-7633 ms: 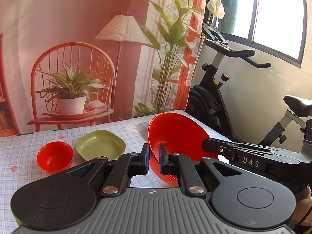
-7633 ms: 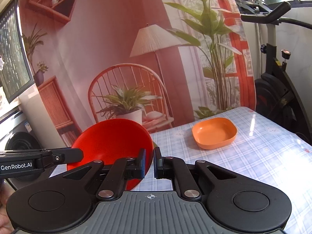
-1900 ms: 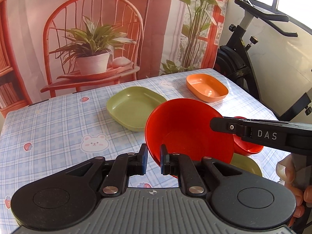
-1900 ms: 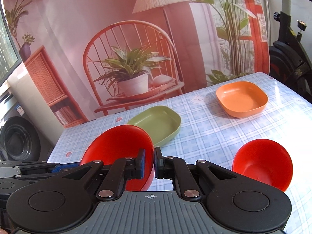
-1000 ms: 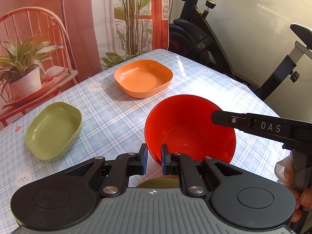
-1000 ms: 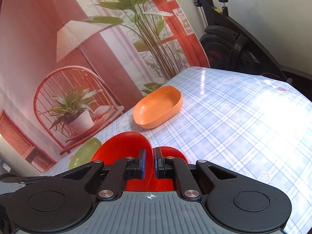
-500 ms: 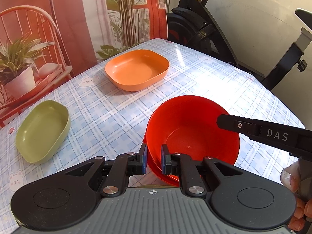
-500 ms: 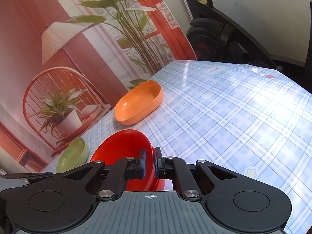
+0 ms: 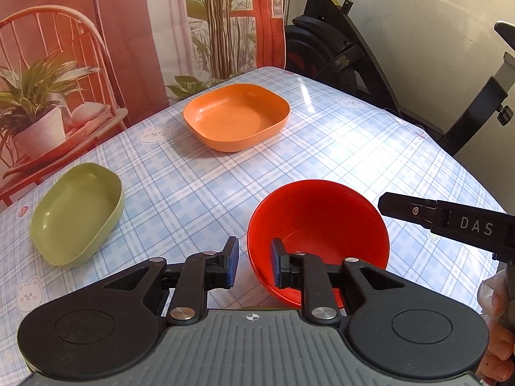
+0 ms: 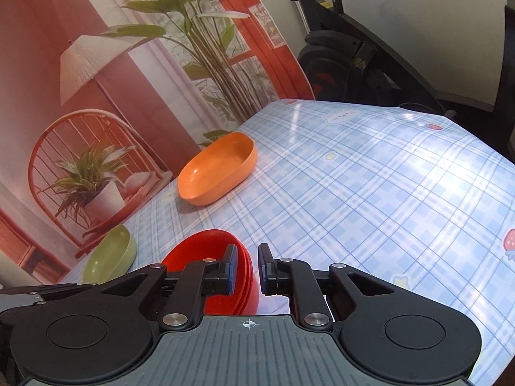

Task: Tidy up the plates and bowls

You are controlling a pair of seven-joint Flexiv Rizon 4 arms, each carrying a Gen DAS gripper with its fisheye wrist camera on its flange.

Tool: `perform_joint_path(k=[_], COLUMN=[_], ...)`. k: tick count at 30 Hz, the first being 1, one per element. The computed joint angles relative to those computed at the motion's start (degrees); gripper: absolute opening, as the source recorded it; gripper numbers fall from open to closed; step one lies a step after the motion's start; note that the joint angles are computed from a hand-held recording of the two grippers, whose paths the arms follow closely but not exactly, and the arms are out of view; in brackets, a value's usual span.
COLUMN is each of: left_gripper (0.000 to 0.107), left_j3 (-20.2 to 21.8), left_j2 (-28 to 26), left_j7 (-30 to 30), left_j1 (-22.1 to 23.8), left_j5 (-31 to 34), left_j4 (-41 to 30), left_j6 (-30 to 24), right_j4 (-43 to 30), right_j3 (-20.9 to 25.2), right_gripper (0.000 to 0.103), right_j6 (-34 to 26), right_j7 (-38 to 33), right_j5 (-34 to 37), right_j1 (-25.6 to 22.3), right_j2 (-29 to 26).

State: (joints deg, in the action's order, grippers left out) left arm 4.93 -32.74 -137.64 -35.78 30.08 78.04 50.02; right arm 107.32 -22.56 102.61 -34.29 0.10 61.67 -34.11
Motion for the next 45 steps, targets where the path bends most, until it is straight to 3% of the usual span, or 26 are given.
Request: perform_joint_path(k=[1, 2, 13, 16, 20, 24, 29, 37, 41, 45], left_gripper=[0.037, 0.038, 0.038, 0.038, 0.038, 0.038, 0.038, 0.038, 0.038, 0.038], left_j3=[0.23, 0.41, 0.79, 0.91, 1.16, 0.48, -0.99, -2.19, -1.82, -2.47], left_j2=[0.42, 0.86, 11.41, 16.31, 23.45, 30.03, 37.51, 46.1, 47.4, 43.87], left_j7=[-0.72, -1.39, -8.51, -11.66, -17.78, -21.32, -20.24, -15.91, -14.89, -12.9], left_j1=[-0.2, -0.36, -0.26, 0.26, 1.21, 3.17, 6.53, 13.65, 17.77, 21.8], left_j5=[0.36, 0.72, 7.4, 11.24, 16.52, 19.39, 20.05, 22.41, 23.15, 23.66], left_j4=[0.55, 1.14, 12.15, 15.65, 20.72, 25.93, 31.64, 37.99, 39.5, 38.25], left_j6=[0.62, 1.24, 2.51, 0.33, -2.46, -5.24, -9.25, -11.81, -8.3, -2.45], right_j4=[0.35, 0.61, 2.94, 2.56, 0.9, -0.89, -4.6, -13.39, -18.86, -26.74], right_j3=[-0.78, -1.34, -5.6, -5.33, -1.0, -1.42, 0.15, 8.92, 10.45, 14.06], right_gripper=[0.014, 0.014, 0.015, 0.018, 0.019, 0.019, 0.019, 0.019, 0.022, 0.022], right_j6=[-0.21, -0.44, -2.66, -4.3, -5.76, -6.38, -8.19, -16.25, -19.72, -23.23], right_j7=[-0.2, -0.31, -0.9, 0.1, 2.37, 3.9, 6.62, 8.24, 8.4, 7.26], right_j5=[-0.07, -0.17, -3.81, -5.22, -8.3, -12.72, -17.2, -23.3, -27.41, -30.11], right_j1=[0.76, 1.38, 7.0, 7.3, 4.72, 5.85, 5.03, -1.61, -3.47, -6.73], right_j2=[0.28, 0.53, 3.5, 4.42, 5.64, 5.62, 4.67, 1.56, -1.03, -5.51])
